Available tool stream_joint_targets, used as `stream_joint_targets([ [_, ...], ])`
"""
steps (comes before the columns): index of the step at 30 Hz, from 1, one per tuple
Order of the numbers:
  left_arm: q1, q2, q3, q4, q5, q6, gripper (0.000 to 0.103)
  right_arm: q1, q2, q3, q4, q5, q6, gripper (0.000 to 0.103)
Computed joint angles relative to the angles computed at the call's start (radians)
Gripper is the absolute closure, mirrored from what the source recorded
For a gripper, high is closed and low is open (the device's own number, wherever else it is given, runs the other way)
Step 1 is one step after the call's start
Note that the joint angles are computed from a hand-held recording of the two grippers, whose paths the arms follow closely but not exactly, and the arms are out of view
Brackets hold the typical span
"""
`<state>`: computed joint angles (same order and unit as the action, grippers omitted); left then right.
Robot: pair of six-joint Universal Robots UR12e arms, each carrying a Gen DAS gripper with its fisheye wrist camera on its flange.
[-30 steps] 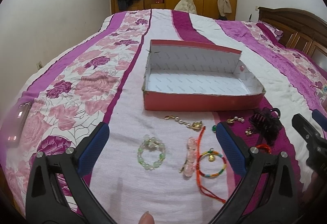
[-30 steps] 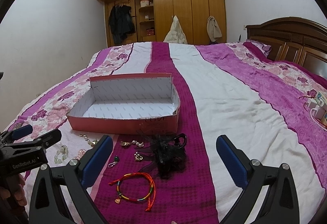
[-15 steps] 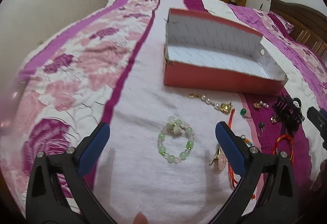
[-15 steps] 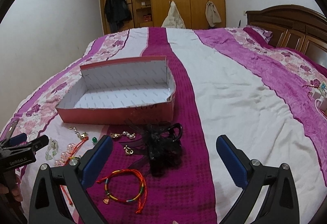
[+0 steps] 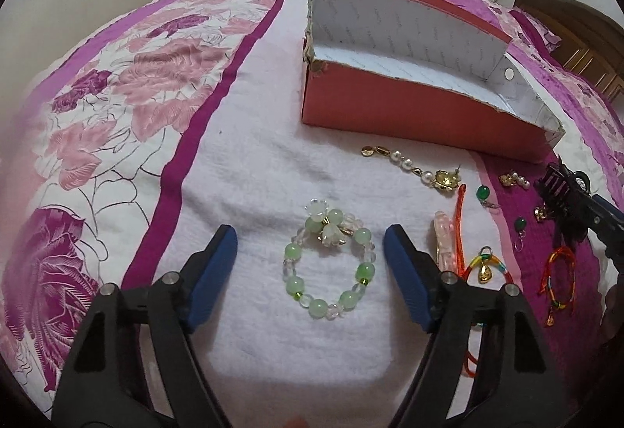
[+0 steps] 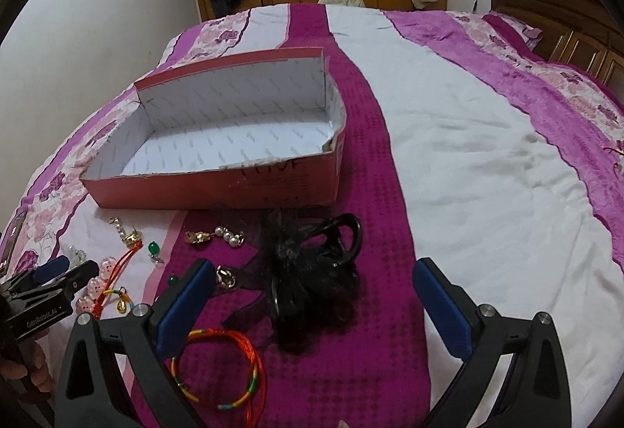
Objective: Organize jewelry
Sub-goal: 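Grasp the green bead bracelet with left tool while right tool grasps black feathered clip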
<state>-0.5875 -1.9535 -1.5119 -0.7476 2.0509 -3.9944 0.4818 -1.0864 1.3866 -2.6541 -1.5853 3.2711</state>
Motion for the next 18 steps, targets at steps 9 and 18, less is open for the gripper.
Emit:
stream_joint_targets([
  [9,0.000,0.002,-0.008,0.040,-0.010,0.031,0.058,-0.009,0.032,-0.052,0.128,0.048,0.001,0.029],
  [18,-0.010,0.007,-0.008,0.061,-0.019,0.054,0.103,-0.017,0.019,-0.030,0.105,0.068,0.012,0.048],
])
